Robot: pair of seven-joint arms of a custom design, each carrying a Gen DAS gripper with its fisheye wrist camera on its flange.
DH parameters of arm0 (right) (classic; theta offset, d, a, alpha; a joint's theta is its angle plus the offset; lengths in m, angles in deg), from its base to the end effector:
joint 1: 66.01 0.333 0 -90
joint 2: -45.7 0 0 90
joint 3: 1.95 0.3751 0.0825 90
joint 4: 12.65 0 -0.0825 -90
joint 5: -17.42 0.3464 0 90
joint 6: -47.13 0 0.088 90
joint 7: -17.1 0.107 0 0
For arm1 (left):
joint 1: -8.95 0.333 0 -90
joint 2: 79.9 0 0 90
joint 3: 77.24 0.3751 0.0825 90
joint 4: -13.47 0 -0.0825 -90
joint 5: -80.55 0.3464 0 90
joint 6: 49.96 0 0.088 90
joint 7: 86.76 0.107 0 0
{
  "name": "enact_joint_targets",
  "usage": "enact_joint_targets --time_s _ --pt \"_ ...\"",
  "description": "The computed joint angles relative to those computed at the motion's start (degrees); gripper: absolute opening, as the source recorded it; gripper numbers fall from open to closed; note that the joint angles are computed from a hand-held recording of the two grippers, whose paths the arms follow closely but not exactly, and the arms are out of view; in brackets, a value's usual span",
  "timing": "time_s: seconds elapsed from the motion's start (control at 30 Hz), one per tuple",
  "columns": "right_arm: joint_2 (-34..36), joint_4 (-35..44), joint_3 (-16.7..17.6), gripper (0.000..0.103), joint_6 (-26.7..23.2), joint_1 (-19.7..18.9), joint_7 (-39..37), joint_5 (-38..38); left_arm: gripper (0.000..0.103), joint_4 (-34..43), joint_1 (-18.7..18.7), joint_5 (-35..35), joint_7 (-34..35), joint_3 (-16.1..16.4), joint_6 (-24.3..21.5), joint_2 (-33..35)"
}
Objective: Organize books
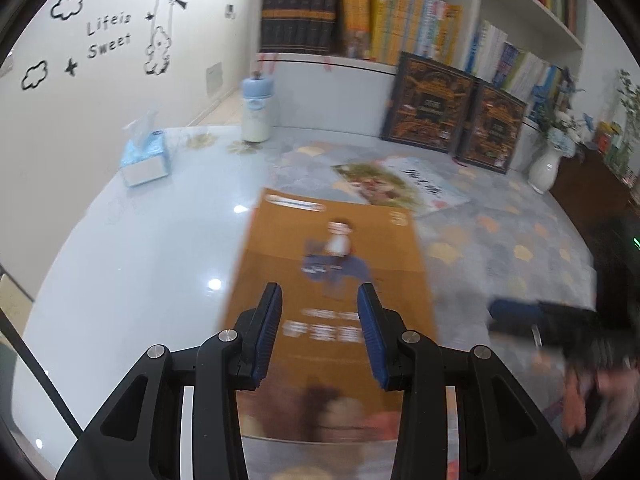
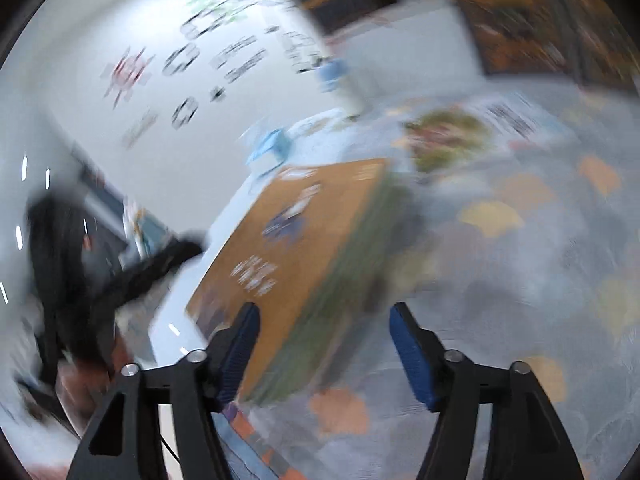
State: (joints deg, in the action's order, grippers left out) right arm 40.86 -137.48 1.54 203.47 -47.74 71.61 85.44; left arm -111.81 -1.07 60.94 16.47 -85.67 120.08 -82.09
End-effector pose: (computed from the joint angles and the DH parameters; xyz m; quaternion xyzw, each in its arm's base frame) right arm 0.4903 0.1592 0.5577 -0.6392 0.6216 0.0249 0.4521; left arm 0.5187 -0.1503 0.5788 -0.5638 0.7208 -0.3516 0.1974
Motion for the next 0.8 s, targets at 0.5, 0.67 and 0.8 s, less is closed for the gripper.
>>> enact_joint_targets --time_s 0.5,0.67,0.8 --pt "20.53 20.30 -2.24 0.065 -18.86 -16.53 11.83 3.04 0.038 2.35 -6.59 -5.90 0.71 -9.79 -5.91 7.81" --pt "24.81 25.99 -0.96 0.061 -19.13 -18.45 16.09 3.26 0.038 4.87 -4.85 -5.60 -1.97 -11.83 -7.88 11.37" --pt "26.88 29.26 -0.02 0.061 -17.43 -18.59 18.83 -0.07 0.038 5.06 -4.12 -5.08 -3.66 -12.31 -6.76 11.97"
